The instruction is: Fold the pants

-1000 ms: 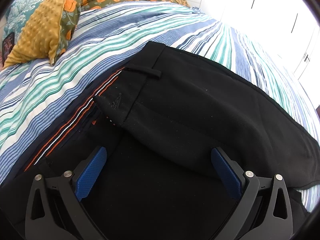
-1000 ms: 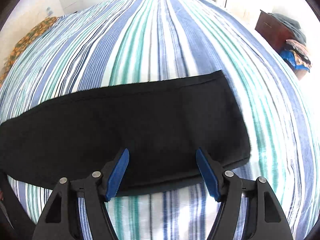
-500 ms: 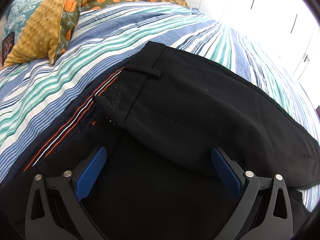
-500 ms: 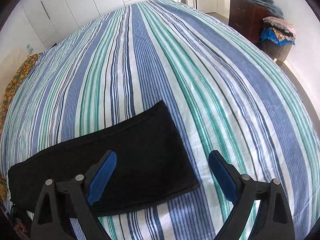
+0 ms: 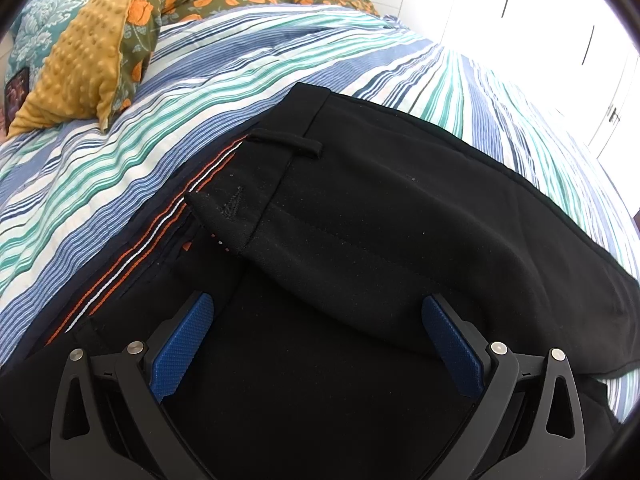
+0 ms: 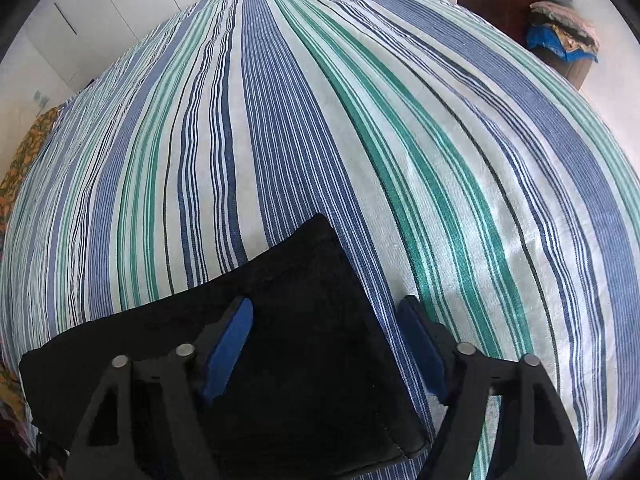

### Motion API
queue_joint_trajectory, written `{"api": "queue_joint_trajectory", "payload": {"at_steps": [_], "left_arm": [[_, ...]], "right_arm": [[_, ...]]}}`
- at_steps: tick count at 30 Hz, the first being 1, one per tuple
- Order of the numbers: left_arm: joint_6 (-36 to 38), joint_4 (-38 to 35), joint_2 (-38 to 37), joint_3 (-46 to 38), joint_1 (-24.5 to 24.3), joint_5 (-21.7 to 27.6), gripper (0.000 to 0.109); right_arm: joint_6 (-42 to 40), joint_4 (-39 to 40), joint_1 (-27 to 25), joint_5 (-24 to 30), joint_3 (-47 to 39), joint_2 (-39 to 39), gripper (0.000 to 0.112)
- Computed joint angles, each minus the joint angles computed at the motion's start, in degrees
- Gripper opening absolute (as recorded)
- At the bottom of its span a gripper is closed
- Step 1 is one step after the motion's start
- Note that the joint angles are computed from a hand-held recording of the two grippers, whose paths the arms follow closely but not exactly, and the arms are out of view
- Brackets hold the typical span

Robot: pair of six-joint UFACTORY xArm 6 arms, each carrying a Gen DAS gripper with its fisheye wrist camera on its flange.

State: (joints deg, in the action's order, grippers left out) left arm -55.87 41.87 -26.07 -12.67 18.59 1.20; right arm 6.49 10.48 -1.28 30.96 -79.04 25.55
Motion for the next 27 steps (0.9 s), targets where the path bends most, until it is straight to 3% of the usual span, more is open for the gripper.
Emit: {"api": "queue_joint_trajectory", "payload": {"at_steps": [1,3,5,8,11,13,17,21,23,24,25,27], "left_arm": [[0.04,-0.03,-0.05,0.07,-0.01,-0.02,0.103],[-0.07,0.12,0.06,0.02,0.11,-0.21,0.103],[0.09,0.03,0.14,0.05,0.26,-0.43,0.103],[0.13,0.03,0.12,0.04,0.24,-0.32,0.103],[0.47,-0.27,0.07,-0.01,0.18,-0.05,0.103],[0.45,-0.28,0.01,-0.12,0.02,0.36,0.103],[0.58,-0.42,-0.08,-0.44,-0.44,1.46,0.103],[1.51,-1.64,-0.44,-0.9,-1.51,3.66,0.103],[4.08,-4.85,-0.77,-1.01,-2.39,5.04,0.103],[6.64,-7.99,-1.28,-1.2,-3.18,6.64,0.103],[8.44,-10.65,-2.22,-1.54,-4.26,9.24,0.103],[7.7,-13.22,-6.1,-2.51,-7.15,18.14,0.102]], "right_arm": [[-1.02,0.59,0.27,-2.14,2.02,-1.16,0.033],[-2.55,1.5,0.72,-5.79,7.03,-5.0,0.006],[-8.34,6.19,1.66,-9.53,13.59,-11.11,0.006],[-12.97,6.52,3.59,-14.2,25.63,-23.9,0.005],[-14.43,7.28,5.15,-15.13,38.31,-39.25,0.005],[-13.56,7.25,5.4,-13.44,45.41,-49.08,0.005],[-9.66,7.68,3.04,-4.86,57.82,-67.11,0.005],[-4.82,5.28,1.16,1.73,64.94,-74.89,0.006],[0.71,-0.75,2.33,2.42,66.51,-75.58,0.026],[4.28,-5.59,2.9,3.6,67.48,-77.17,0.044],[6.83,-8.67,3.66,4.25,67.95,-78.13,0.052],[10.64,-12.98,5.22,5.39,68.79,-81.63,0.052]]}}
